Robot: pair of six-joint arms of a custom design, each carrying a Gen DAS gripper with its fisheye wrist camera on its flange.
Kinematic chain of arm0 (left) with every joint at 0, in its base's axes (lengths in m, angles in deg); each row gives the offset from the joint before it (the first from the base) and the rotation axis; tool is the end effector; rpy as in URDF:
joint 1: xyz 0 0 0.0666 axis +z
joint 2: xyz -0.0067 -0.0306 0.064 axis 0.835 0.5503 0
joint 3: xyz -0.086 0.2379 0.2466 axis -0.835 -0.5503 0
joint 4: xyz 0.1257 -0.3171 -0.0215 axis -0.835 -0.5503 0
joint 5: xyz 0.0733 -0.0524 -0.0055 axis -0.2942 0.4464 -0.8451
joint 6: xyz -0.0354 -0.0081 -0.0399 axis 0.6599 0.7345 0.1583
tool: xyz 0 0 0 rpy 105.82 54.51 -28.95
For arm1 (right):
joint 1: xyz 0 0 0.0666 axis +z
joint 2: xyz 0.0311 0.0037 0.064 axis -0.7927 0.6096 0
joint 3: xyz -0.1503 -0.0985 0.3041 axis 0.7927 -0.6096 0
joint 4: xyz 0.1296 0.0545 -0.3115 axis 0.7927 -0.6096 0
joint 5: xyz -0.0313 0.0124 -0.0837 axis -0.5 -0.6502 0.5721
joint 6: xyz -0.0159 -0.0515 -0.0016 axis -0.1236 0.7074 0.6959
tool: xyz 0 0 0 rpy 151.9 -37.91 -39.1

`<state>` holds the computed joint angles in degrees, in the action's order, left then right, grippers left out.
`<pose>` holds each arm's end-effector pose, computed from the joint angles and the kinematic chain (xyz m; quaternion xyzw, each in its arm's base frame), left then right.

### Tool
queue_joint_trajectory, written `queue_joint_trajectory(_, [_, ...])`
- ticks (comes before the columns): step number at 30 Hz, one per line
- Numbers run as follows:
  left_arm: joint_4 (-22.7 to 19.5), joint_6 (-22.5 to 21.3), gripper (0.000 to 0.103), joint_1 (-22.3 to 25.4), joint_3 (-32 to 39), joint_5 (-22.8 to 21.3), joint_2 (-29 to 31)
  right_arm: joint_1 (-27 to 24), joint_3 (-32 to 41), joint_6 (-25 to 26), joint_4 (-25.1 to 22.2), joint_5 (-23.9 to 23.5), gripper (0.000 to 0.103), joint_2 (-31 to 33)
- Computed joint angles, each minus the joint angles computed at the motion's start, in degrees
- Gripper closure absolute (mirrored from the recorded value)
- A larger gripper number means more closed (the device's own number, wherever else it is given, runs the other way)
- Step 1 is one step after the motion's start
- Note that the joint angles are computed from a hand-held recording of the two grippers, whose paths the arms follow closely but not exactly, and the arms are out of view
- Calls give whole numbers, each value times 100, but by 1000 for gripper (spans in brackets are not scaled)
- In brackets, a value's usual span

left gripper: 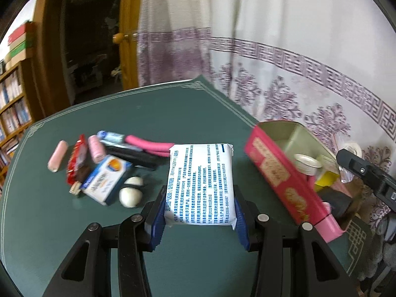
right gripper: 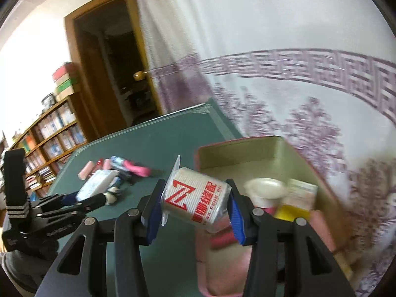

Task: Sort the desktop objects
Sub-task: 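Carry the bandage roll and medicine packet into the tin and release both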

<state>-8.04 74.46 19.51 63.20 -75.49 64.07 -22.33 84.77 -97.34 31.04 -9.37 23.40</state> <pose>0.4409 -0.3320 0.3607 0.2127 0.8854 -0.1414 0.3884 0.3608 0.1929 0.3775 0.0858 0.8606 0.0833 0.4951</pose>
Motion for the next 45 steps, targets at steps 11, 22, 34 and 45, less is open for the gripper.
queue_joint_trajectory(11, [-378,-103,54,-387,908,319,505,-471,-540,-248,-245,-53,52,-415])
queue_joint_trajectory(22, [-824,-247,54,-714,2184,665,1225,-647,-728,-204,-172,-147,52,-507])
queue_joint_trajectory(34, [-813,-80,27,-755,2466,1029,1464,-861,-848,-477,-150,-323,38,-540])
queue_joint_trajectory(45, [-691,43,27,-626,2155,872,1256,-749,-811,-487,-120,-190,38,-538])
